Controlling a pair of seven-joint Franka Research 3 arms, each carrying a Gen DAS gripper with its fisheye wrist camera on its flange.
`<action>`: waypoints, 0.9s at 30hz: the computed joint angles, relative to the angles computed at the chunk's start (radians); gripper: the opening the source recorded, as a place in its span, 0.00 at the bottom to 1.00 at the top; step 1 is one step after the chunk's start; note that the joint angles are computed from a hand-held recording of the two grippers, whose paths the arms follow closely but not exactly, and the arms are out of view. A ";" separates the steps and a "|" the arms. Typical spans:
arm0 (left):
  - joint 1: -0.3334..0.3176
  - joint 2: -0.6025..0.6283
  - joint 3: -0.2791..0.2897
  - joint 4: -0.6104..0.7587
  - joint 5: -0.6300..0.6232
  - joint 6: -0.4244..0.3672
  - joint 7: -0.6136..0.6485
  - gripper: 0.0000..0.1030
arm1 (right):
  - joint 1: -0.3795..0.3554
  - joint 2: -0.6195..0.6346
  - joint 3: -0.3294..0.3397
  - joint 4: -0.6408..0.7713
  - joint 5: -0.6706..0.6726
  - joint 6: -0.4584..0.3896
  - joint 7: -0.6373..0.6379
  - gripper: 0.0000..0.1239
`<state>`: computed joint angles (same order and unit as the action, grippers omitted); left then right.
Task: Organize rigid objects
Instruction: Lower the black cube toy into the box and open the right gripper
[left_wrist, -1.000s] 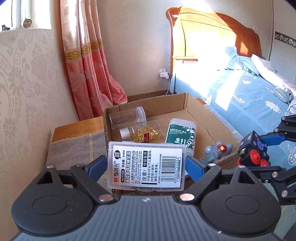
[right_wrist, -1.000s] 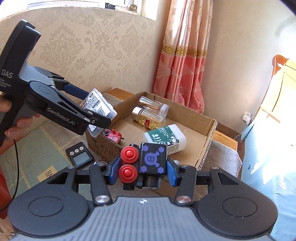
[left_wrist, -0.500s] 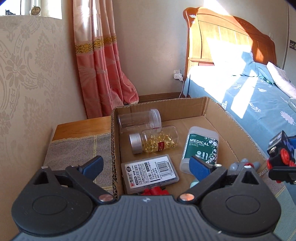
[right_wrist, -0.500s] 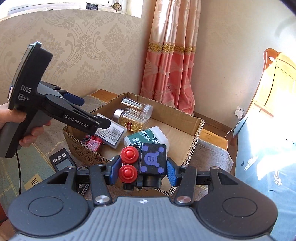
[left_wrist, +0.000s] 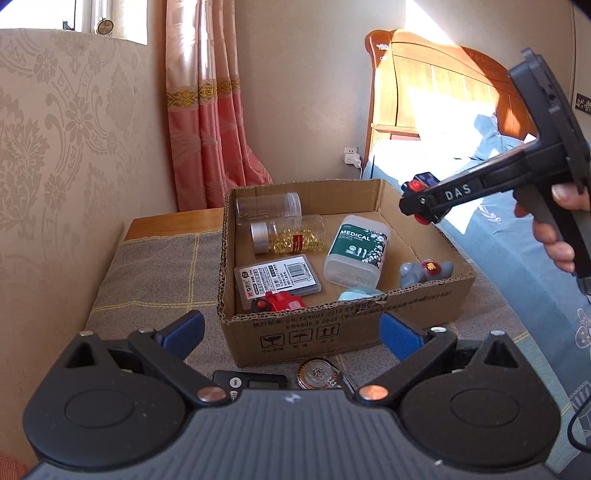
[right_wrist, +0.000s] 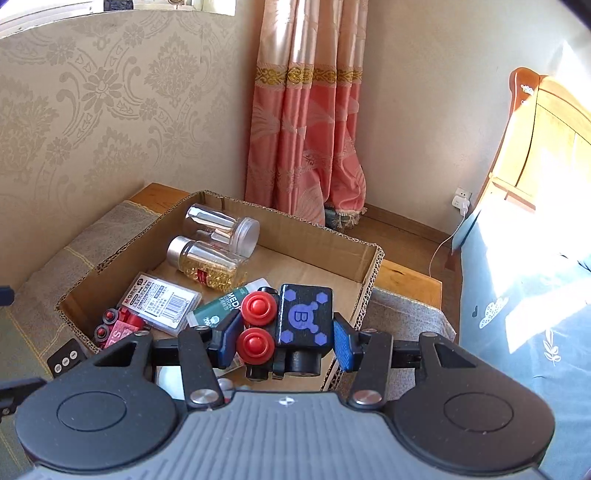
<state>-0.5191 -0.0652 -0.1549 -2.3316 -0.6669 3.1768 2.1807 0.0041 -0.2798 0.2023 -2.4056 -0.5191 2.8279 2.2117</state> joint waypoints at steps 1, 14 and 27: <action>-0.012 -0.007 0.006 -0.008 -0.027 0.002 0.024 0.98 | -0.005 0.031 -0.001 0.028 0.002 -0.008 0.003 0.45; -0.094 -0.060 0.131 -0.100 0.160 0.021 -0.125 0.98 | 0.064 0.151 -0.109 0.142 -0.120 -0.007 0.185 0.83; 0.102 -0.104 0.044 -0.177 0.524 -0.012 -0.476 0.98 | 0.048 -0.053 0.012 0.006 -0.101 -0.057 0.212 0.83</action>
